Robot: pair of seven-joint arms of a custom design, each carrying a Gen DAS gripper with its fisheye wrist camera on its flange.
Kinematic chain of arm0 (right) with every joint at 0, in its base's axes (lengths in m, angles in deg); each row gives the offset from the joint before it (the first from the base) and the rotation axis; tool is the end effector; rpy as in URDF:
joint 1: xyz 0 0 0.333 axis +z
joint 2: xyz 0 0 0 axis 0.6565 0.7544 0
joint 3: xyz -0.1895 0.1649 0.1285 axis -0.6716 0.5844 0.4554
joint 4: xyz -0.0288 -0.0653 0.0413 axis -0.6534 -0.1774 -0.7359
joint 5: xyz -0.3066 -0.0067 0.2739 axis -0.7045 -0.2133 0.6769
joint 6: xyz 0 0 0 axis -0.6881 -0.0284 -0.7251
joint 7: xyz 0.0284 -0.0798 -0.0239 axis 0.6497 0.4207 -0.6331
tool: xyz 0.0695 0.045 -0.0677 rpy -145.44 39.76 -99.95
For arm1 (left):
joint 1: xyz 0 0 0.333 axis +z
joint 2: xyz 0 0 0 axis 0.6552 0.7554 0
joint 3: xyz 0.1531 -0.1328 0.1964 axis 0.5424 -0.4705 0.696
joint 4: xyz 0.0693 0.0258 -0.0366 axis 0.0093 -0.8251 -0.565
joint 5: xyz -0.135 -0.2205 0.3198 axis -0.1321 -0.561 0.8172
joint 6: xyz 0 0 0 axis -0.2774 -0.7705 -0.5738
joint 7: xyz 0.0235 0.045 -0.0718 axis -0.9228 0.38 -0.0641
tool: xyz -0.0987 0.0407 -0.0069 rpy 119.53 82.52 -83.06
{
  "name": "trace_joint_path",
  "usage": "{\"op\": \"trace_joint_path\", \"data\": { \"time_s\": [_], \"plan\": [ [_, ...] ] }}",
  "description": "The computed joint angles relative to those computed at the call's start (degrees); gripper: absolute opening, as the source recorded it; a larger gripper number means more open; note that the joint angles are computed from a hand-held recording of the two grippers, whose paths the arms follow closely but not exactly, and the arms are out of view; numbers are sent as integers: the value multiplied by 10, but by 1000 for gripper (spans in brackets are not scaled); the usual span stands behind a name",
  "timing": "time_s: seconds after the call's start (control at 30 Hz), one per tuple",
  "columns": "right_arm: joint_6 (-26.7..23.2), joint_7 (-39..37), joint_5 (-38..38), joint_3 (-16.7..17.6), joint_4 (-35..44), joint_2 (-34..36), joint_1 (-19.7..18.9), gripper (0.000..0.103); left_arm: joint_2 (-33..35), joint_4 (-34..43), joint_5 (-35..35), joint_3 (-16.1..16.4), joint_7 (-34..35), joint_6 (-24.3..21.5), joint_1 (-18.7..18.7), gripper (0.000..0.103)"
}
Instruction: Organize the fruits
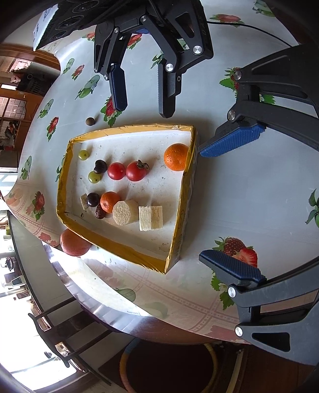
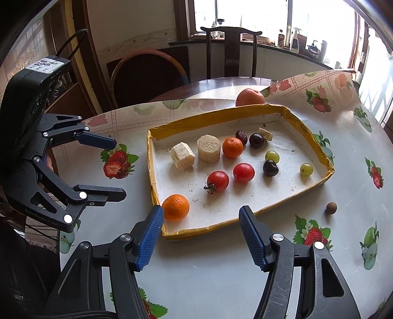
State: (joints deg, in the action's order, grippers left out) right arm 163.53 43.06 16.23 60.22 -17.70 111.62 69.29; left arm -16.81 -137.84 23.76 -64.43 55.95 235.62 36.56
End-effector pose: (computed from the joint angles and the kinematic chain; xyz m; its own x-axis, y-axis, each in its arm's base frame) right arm 0.6852 0.4119 0.3243 0.6086 -0.7916 -0.0555 -0.6580 -0.4643 -0.5928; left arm 0.6828 -0.1934 0.3193 -0.4398 -0.8964 -0.0553 -0.7809 0.4121 -0.4695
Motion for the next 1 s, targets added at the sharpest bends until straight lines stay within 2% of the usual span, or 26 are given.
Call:
{"op": "trace_joint_path", "data": {
  "time_s": [0.3, 0.67, 1.0],
  "plan": [
    [-4, 0, 4, 2, 1, 3, -1, 65, 4, 6, -2, 0, -1, -7, 1, 78],
    [-10, 0, 9, 4, 14, 13, -2, 65, 0, -3, 16, 7, -16, 15, -5, 78],
    [-9, 2, 13, 5, 9, 11, -3, 65, 2, -1, 16, 4, -13, 14, -2, 78]
  ]
}}
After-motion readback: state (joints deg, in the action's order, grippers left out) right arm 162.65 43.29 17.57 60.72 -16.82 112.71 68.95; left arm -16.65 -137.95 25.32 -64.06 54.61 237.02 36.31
